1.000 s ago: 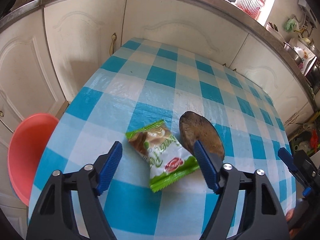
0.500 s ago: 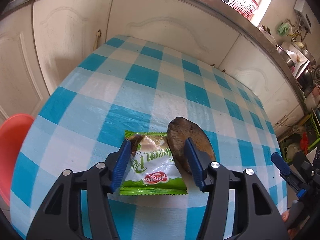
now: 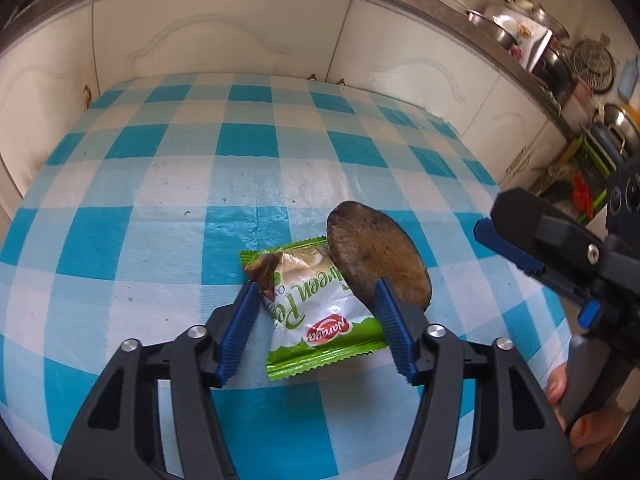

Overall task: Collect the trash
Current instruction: 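Grasp the green snack wrapper with the left tool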

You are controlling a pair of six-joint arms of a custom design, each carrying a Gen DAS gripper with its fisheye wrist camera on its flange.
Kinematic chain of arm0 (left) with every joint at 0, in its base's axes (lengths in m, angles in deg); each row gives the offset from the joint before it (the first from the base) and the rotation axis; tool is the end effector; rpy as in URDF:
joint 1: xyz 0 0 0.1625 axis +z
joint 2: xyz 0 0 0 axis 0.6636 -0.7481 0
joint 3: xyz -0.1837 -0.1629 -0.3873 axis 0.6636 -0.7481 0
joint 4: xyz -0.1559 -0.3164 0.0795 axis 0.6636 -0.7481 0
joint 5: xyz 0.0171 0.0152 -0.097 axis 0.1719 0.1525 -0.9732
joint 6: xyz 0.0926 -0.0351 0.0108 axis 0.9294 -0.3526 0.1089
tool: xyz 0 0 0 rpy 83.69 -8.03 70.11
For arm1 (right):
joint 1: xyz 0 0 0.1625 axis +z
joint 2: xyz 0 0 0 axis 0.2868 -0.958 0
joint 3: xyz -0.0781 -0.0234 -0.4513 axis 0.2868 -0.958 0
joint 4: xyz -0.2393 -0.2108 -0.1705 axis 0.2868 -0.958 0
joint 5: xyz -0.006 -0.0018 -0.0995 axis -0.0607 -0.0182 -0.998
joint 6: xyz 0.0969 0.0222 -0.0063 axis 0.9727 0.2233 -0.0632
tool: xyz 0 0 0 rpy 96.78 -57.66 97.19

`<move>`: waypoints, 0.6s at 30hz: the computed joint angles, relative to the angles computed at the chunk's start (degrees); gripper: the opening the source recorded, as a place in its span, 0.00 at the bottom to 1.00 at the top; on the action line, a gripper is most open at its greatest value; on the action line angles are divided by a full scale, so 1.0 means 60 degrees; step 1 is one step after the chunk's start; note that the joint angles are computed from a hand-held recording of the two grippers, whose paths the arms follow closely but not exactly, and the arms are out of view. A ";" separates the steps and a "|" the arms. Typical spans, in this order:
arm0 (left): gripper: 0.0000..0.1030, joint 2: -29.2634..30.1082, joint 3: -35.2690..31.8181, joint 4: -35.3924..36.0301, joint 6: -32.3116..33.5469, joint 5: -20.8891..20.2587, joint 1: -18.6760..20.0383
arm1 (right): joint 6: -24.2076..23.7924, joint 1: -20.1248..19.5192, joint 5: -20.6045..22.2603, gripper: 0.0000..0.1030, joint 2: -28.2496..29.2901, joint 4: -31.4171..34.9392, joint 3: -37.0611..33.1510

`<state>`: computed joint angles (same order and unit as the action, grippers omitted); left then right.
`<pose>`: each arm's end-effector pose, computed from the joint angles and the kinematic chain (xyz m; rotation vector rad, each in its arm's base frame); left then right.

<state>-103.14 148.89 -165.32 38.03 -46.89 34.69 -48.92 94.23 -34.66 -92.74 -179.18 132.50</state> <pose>-0.0190 -0.7457 0.2467 1.1010 2.5958 -0.3313 0.3225 -0.6142 -0.0226 -0.0886 -2.5440 1.3964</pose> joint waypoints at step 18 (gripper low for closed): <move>0.55 0.0076 0.0267 -0.1000 0.1150 0.0787 -0.0107 | -0.0038 0.0036 -0.0686 0.86 0.0126 0.1762 -0.0570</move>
<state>-102.68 150.49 -171.32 44.93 -42.16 34.05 -49.15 94.45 -38.77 -91.99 -168.61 129.08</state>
